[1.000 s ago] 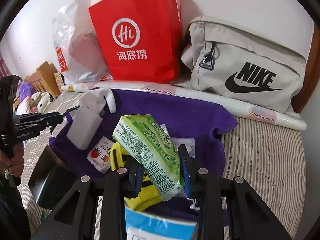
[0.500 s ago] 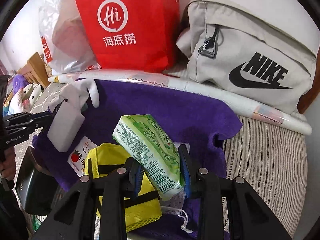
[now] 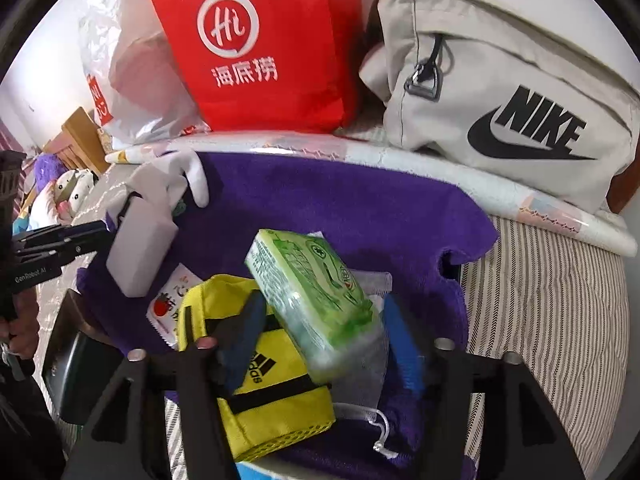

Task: Organize soft objects
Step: 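Open both tools to drop the strap and wipes onto the towel, then grasp the second black watch strap on the bed with the right tool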

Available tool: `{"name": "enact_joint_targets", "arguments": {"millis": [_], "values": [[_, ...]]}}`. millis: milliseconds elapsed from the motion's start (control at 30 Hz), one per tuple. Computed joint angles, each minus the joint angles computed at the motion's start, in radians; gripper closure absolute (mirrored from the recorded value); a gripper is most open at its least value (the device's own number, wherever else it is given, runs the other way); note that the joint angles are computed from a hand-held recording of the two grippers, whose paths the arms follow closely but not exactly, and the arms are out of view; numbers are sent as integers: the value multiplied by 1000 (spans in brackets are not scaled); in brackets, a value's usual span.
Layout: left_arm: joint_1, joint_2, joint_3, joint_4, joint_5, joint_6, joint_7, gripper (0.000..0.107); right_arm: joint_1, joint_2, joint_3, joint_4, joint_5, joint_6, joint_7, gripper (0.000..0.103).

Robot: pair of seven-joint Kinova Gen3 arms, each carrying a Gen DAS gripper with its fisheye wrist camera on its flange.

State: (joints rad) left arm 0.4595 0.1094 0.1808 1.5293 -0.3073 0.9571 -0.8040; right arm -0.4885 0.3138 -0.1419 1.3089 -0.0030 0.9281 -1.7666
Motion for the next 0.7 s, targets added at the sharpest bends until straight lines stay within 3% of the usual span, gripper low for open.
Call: {"name": "enact_joint_targets", "arguments": {"millis": [267, 700], "values": [[22, -60, 28, 18, -38, 39, 49, 69, -11, -95, -14, 49, -2, -7, -24, 41], [62, -173, 148, 86, -118, 124, 186, 65, -97, -272, -100, 223, 60, -53, -135, 43]]}}
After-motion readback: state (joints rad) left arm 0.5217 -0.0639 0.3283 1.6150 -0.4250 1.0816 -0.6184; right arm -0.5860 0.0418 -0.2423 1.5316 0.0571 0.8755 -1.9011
